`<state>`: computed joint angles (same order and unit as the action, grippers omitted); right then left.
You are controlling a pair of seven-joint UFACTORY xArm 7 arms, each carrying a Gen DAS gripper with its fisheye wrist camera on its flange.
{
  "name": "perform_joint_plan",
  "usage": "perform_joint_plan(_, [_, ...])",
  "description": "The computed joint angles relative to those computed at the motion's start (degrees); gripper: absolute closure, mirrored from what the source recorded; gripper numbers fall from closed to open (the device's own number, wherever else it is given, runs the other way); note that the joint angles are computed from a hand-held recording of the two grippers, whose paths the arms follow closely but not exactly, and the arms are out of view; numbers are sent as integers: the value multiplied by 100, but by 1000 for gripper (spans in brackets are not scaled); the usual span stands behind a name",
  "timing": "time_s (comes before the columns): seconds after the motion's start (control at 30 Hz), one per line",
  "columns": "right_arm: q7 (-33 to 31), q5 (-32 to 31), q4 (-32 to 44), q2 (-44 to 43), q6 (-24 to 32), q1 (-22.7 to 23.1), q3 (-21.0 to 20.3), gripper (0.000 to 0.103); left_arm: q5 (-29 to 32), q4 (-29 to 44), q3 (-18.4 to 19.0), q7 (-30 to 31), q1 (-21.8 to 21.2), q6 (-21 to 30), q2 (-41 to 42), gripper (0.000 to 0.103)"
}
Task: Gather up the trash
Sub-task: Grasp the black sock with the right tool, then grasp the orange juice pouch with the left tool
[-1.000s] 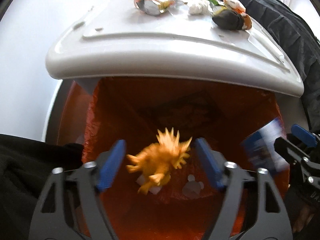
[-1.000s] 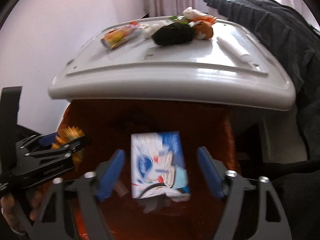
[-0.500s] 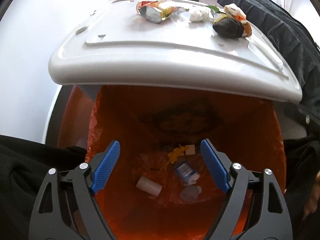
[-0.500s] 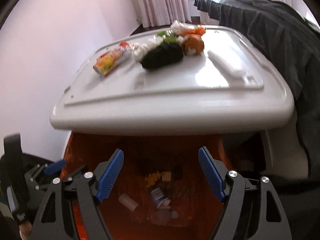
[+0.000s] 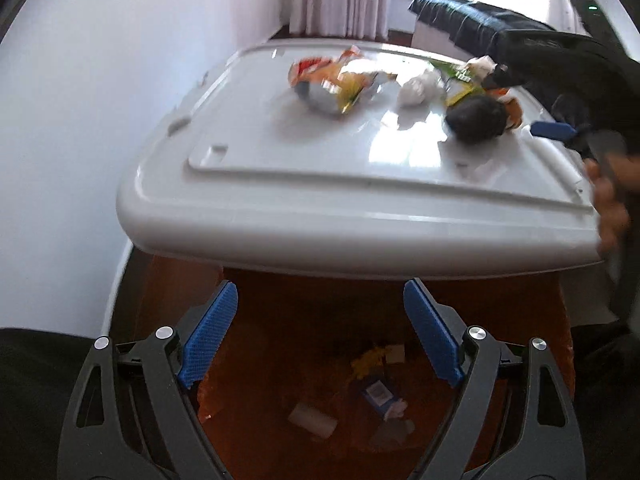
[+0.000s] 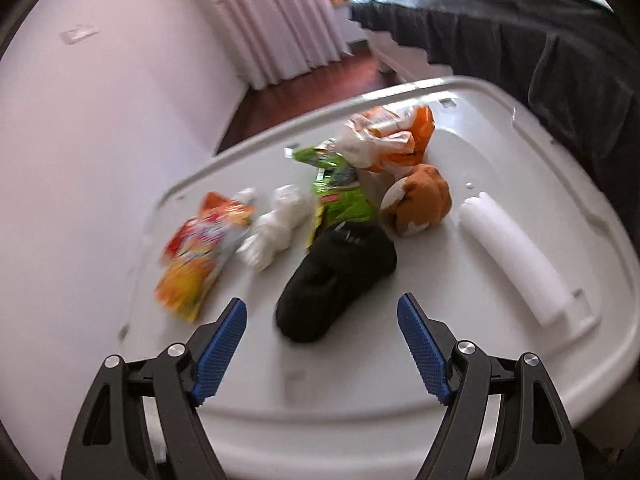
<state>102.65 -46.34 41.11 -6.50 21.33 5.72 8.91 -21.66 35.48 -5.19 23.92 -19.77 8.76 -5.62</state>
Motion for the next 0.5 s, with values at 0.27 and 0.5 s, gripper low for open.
perform_joint_plan(0.27, [280,149,606,1061,-87,150,-522,28,-623,196,88,246,93,218,83,20])
perform_joint_plan(0.5, [-787,284,891,1208,659,648,-618,59,-449,89,17,206,112,61,38,20])
